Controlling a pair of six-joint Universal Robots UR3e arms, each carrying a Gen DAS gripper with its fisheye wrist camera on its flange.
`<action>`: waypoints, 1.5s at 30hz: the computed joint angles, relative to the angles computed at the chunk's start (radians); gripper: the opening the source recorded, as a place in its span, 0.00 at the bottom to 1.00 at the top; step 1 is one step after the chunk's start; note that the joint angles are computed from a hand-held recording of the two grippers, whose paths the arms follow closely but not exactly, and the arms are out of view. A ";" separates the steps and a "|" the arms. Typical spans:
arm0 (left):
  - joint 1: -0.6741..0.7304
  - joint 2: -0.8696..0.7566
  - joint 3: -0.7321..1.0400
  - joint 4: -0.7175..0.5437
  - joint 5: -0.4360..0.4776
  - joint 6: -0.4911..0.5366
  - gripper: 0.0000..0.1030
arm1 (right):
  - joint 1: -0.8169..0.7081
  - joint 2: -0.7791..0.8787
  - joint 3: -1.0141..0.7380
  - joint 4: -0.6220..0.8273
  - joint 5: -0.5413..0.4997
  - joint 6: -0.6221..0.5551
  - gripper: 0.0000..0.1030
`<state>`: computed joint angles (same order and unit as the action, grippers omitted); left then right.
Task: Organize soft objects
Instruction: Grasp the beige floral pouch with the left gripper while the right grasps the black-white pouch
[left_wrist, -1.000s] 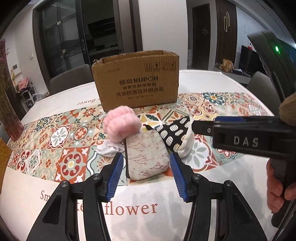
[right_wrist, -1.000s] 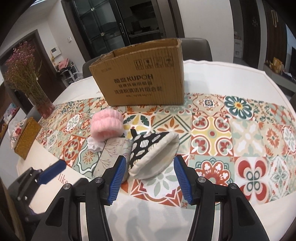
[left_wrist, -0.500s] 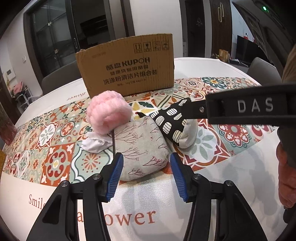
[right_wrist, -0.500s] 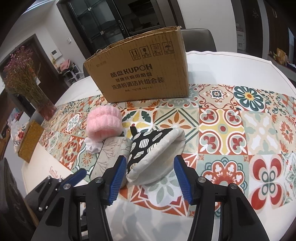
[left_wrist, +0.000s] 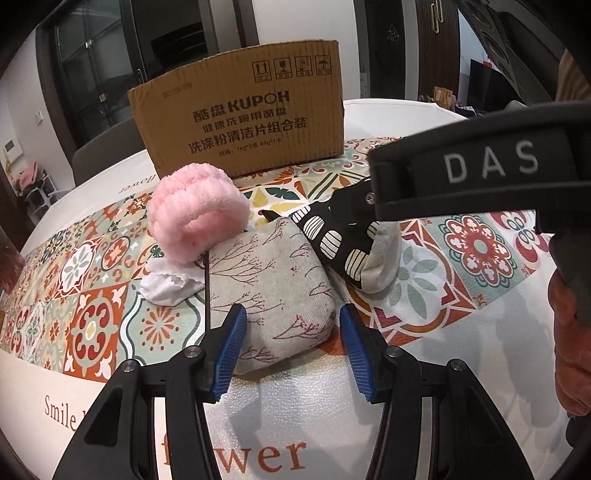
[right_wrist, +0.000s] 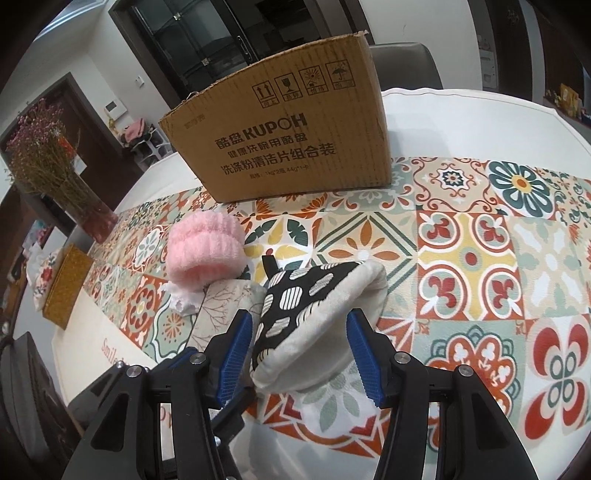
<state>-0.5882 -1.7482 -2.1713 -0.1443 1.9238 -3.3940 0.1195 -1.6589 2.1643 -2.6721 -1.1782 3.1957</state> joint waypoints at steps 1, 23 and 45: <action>0.001 -0.003 0.000 0.004 0.001 0.000 0.50 | 0.000 0.014 -0.006 -0.004 0.007 0.000 0.53; 0.161 0.096 -0.115 0.062 -0.215 -0.044 0.23 | 0.012 0.180 -0.083 -0.089 0.079 0.048 0.34; 0.257 0.351 -0.206 0.055 -0.338 -0.127 0.19 | 0.030 -0.021 -0.036 -0.060 0.002 0.072 0.13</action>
